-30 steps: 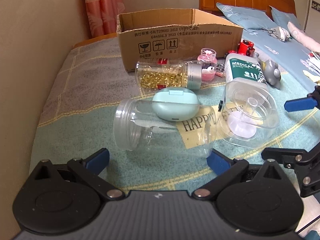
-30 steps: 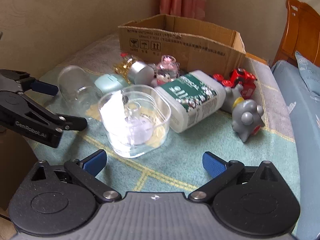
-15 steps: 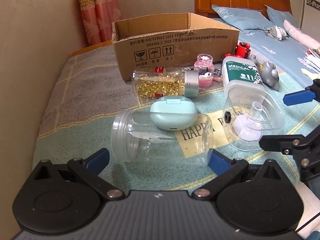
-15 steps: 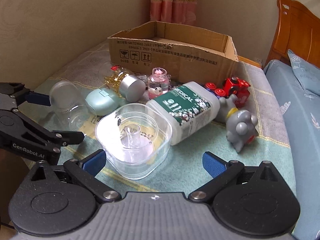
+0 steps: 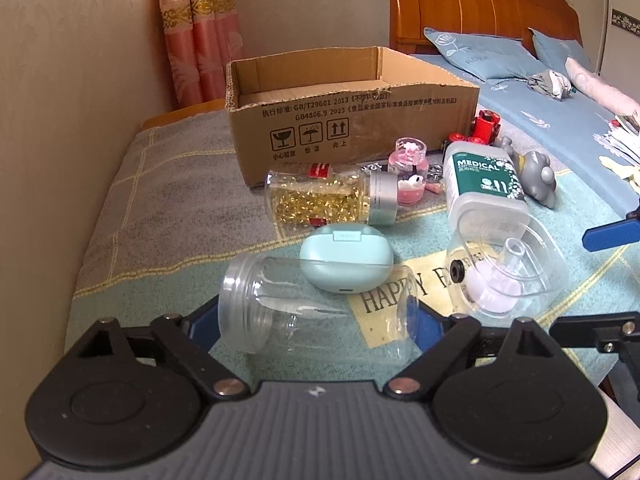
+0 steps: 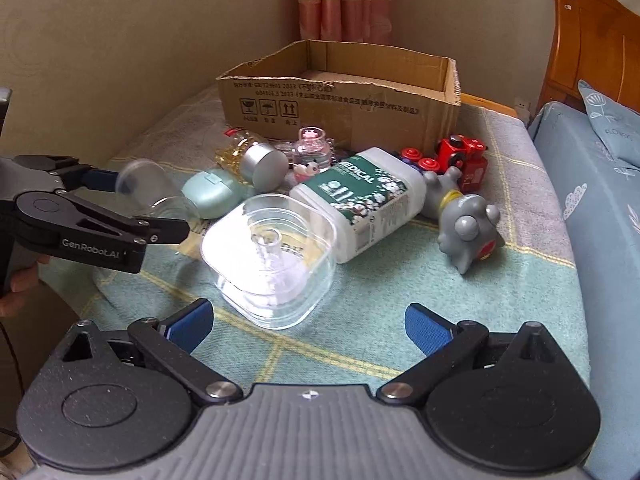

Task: Organize rigid objects
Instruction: 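Close the left gripper around the body of the clear jar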

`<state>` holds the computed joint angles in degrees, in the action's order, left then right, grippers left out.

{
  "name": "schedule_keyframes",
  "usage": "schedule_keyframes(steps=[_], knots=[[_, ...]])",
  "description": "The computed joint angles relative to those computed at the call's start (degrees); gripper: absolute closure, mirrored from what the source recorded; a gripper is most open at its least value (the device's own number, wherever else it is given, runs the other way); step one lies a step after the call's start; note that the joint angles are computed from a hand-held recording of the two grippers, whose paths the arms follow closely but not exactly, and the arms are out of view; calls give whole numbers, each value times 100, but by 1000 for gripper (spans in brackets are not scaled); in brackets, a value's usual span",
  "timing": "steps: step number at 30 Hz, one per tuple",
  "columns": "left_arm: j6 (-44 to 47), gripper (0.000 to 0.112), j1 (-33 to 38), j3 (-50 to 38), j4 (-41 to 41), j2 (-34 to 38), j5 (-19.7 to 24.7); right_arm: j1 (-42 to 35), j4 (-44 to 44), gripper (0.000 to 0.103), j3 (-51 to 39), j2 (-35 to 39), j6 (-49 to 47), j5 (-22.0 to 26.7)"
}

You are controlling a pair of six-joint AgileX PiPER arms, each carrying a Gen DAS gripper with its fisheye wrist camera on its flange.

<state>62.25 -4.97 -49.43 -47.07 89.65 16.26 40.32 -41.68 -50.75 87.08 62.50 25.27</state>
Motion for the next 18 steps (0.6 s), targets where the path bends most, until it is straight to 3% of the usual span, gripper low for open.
schedule_keyframes(steps=[8, 18], knots=[[-1312, 21, 226, 239, 1143, -342, -127, 24, 917, 0, -657, 527, -1076, -229], [-1421, 21, 623, 374, 1219, -533, -93, 91, 1060, 0, -1260, 1033, -1141, -176]])
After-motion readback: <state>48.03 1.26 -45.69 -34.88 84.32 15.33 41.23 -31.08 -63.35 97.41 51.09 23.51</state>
